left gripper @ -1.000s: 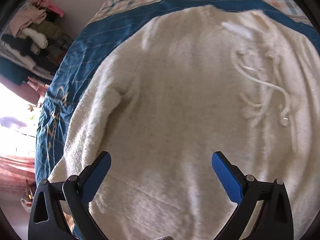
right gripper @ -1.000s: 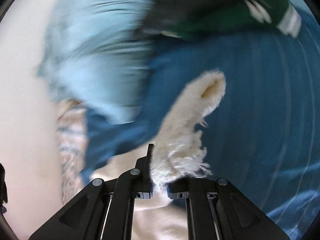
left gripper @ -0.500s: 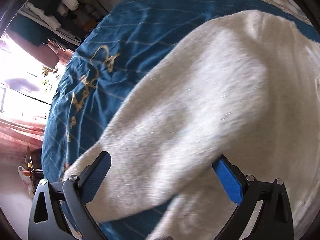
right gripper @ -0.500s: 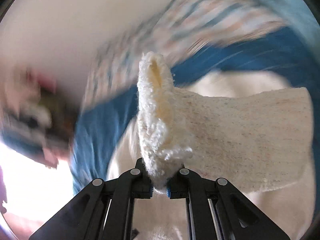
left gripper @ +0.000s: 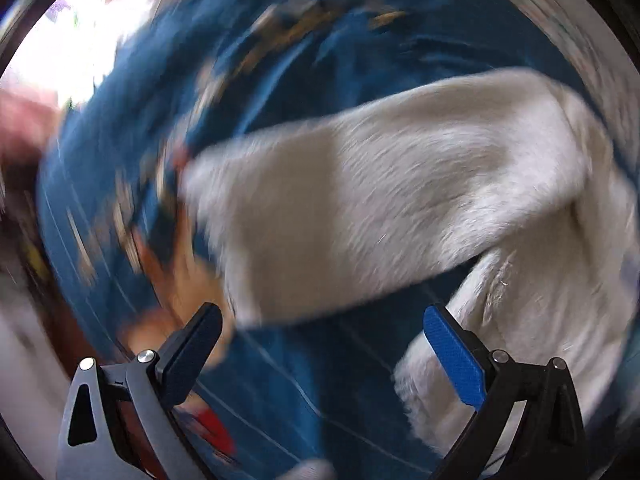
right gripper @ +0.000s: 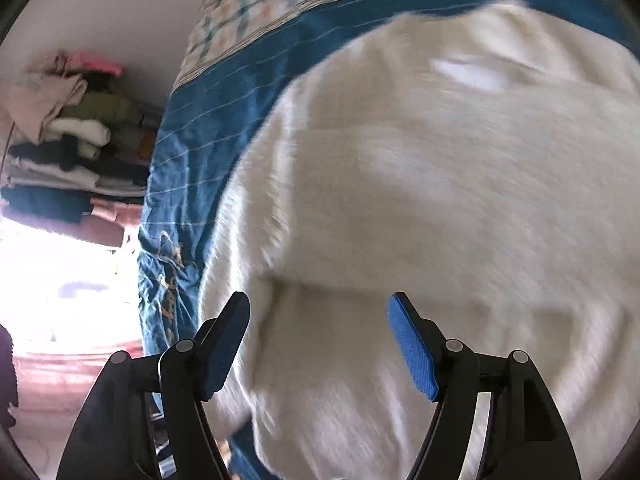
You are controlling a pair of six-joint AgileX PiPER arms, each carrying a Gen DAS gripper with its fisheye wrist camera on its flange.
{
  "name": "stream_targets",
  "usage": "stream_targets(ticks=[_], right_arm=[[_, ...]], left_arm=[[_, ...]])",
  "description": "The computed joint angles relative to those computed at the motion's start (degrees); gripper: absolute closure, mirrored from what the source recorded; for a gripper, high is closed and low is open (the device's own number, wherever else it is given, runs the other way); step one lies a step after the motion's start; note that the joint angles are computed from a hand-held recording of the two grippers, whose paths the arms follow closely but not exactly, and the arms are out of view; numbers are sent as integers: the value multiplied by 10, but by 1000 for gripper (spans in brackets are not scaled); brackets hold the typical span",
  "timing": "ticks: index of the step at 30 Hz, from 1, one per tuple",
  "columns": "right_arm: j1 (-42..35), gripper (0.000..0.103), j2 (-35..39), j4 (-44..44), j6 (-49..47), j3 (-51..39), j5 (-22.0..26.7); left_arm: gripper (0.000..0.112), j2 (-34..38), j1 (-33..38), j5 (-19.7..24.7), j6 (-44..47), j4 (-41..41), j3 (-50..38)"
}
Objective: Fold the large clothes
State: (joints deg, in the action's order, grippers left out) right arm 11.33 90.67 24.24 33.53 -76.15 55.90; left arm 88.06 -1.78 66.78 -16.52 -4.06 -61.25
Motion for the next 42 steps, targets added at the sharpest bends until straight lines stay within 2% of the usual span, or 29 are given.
stream_targets(ticks=[3,6,8,9,11,13,14,17,18,20,21,22,23,24,25,28,31,35,36,38,40,41,42], right_arm=[[17,29,-84,-26,58,98,19],[29,29,-170,-10,85,228,-5],[66,29,-185,-13,123,280,-44],[88,29,-186,-18,149,297,-65],[102,29,-197,-5,171,328,-94],[127,30,-191,-27,217,335,-110],[149,30,-181,-57,254,330,-116],[213,30,-130,-165,361,278,-97],[235,30,-116,-200,393,263,-93],[252,29,-107,-235,419,248,-87],[258,29,-97,-241,417,239,-87],[260,29,-88,-240,412,230,-88],[261,27,-81,-238,406,224,-95],[261,25,-77,-234,404,222,-104],[258,22,-75,-230,402,215,-105],[249,21,-70,-213,392,203,-119],[245,21,-47,-197,383,187,-122],[241,21,-8,-183,369,160,-127],[241,21,-1,-183,366,155,-126],[242,21,15,-188,357,136,-103],[244,21,29,-209,353,109,-60],[248,21,36,-224,357,95,-38],[253,21,45,-245,364,77,-12]], left_arm=[[10,42,110,-28,25,-105,56],[11,91,193,-100,35,-206,91],[15,102,204,-139,18,-220,85],[23,104,202,-156,4,-214,76],[78,119,186,-164,-30,-167,24],[99,139,182,-160,-23,-142,-40],[100,150,183,-156,-21,-126,-74],[100,213,199,-153,-9,-87,-205],[100,252,214,-167,21,-105,-262],[99,323,234,-139,45,-125,-361],[99,351,244,-141,57,-144,-394],[99,356,255,-135,73,-167,-404],[98,339,257,-106,67,-166,-392],[96,322,265,-100,83,-185,-373],[86,305,268,-96,83,-186,-356],[34,206,289,-117,103,-230,-225],[34,133,279,-159,89,-258,-94],[34,156,241,-220,85,-364,-4],[34,162,228,-244,71,-363,1],[35,183,190,-298,-9,-296,-27],[35,210,170,-300,-78,-230,-84],[38,219,164,-312,-90,-216,-106],[50,230,159,-320,-87,-204,-137]])
